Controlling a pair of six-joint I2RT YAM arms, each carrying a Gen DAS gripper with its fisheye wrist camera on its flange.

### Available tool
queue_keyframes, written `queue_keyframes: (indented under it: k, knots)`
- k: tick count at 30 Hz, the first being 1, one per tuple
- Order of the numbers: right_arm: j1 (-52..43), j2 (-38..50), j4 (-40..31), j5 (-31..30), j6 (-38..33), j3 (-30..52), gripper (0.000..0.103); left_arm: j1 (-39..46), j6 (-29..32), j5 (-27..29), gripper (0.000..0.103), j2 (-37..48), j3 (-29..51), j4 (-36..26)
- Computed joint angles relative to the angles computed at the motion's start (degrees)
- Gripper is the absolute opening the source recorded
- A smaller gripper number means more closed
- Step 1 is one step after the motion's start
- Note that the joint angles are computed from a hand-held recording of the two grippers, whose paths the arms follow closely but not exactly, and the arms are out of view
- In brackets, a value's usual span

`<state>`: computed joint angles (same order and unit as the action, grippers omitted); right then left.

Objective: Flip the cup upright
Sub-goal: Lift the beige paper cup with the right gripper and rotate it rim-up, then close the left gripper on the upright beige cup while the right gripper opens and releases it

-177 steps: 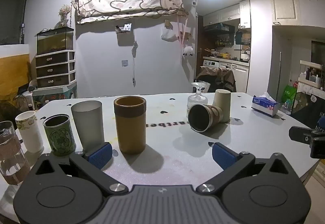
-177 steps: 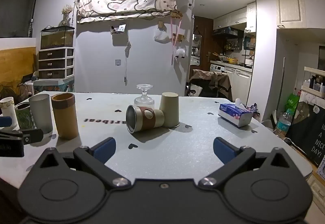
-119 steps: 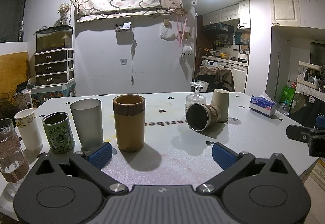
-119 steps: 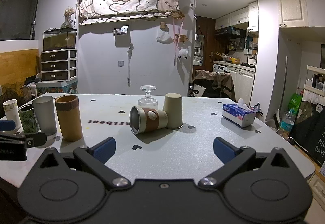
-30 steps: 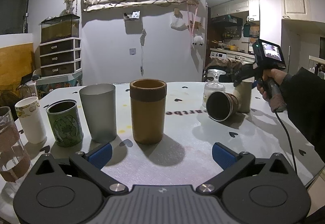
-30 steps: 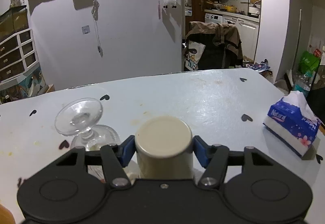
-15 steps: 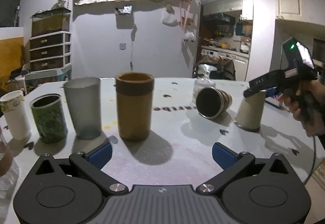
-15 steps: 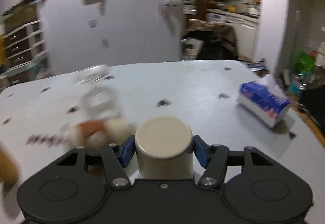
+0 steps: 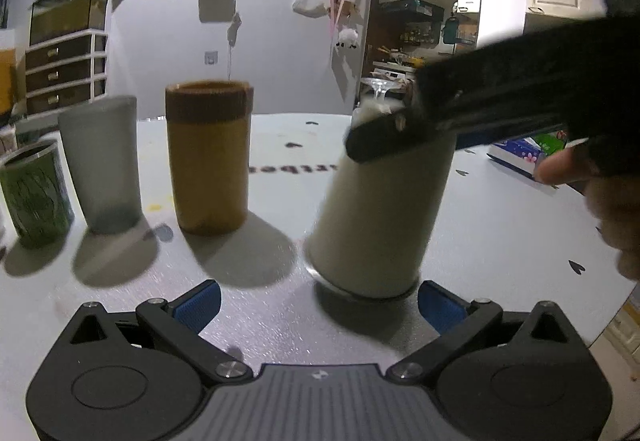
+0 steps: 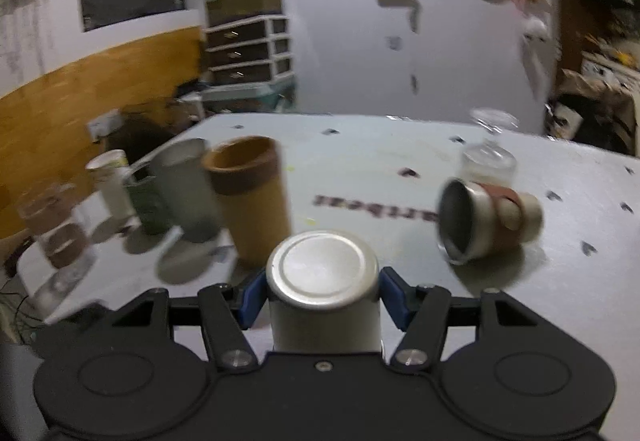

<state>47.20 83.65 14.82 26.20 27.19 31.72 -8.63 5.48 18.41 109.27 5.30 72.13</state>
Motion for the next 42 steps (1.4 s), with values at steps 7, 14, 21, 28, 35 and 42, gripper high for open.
queue_keyframes:
  k: [7, 14, 21, 28, 35, 42]
  knots:
    - [7.9, -1.2, 4.3, 4.1, -0.4, -2.0, 0.061, 1.7, -3.0, -1.7, 0.103, 7.0, 1.2, 6.5]
    - [12.0, -2.0, 5.6, 8.5, 4.7, -6.8, 0.061, 2.6, -3.3, -4.4, 0.103, 10.1, 0.7, 9.9]
    - [14.3, -1.5, 7.4, 11.0, 12.8, -11.7, 0.061, 11.2, -2.2, 3.4, 0.103, 3.7, -1.7, 5.4]
    - [15.5, 1.2, 10.3, 12.2, 18.1, -13.9, 0.061, 20.5, -7.6, 21.6, 0.094, -17.1, 3.8, -28.2]
    - [15.7, 5.3, 15.3, 12.6, 20.1, -14.7, 0.061, 15.0, -15.4, 30.5, 0.088, -14.2, 11.3, -40.0]
    - [15.9, 6.3, 19.5, 12.9, 21.6, -16.5, 0.061, 7.2, -23.6, 28.8, 0.088, -4.7, 17.6, -37.7]
